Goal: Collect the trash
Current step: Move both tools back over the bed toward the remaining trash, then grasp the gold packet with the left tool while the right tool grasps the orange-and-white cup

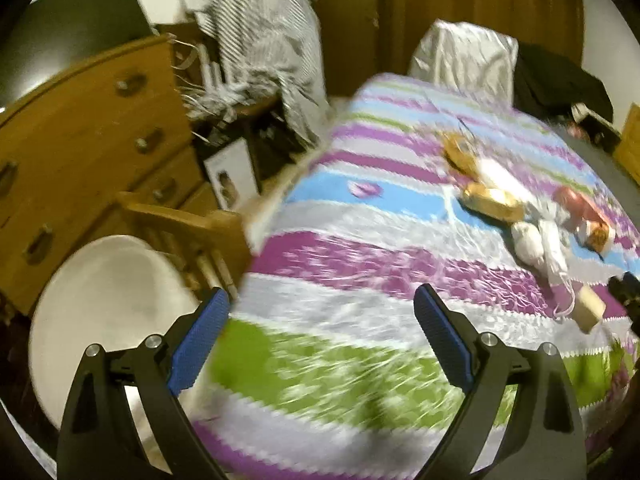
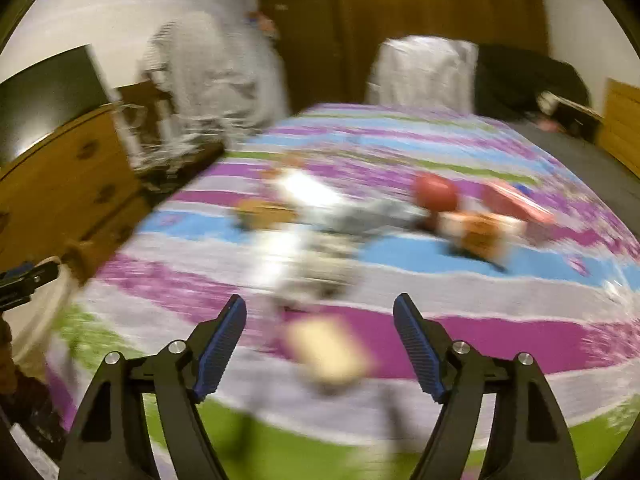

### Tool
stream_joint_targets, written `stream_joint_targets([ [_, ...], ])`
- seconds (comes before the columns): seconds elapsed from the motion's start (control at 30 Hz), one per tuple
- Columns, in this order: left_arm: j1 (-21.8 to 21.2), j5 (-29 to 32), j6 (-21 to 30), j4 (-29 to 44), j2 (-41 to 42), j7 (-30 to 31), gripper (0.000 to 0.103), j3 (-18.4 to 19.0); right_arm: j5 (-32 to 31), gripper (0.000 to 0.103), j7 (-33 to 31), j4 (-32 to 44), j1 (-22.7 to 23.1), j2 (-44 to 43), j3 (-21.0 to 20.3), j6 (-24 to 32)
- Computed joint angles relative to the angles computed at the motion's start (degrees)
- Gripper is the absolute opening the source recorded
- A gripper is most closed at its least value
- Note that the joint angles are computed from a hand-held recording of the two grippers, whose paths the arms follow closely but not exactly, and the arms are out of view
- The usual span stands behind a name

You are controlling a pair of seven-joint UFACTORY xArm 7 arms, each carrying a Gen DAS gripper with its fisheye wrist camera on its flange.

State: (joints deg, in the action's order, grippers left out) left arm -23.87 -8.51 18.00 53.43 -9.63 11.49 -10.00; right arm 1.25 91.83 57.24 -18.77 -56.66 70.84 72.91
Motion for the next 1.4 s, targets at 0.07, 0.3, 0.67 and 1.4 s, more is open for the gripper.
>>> stream_joint_targets([
  [0.07,-1.2,-0.9,1.0,2.2,2.6,0.3,0.09,-0.8,0.8,0.083,0.7,-7.3,8.2,-2.3,-4.4,1.7],
  [0.3,-4.7,-11.0,10.4,18.1,15.6,4.9,0.09,-3.9,-4.7,0.096,-1.8,-24.5,27.5,-5.4,-18.5,3.3],
  [0.67,-12.0,-2.3,34.1,55.0,42.1,-20.2,0.09,-3.8,-15.8,0.098,-14.9,-42.5,42.1,-9.8,-44.6,-15.6],
  [1.4,1.9,-21.5,28.1,30.1,24.3,2.2,0.031,-8.8,-16.0,0.013,-2.5,-31.6,39.9,-4.9,-30.4,-17.0],
])
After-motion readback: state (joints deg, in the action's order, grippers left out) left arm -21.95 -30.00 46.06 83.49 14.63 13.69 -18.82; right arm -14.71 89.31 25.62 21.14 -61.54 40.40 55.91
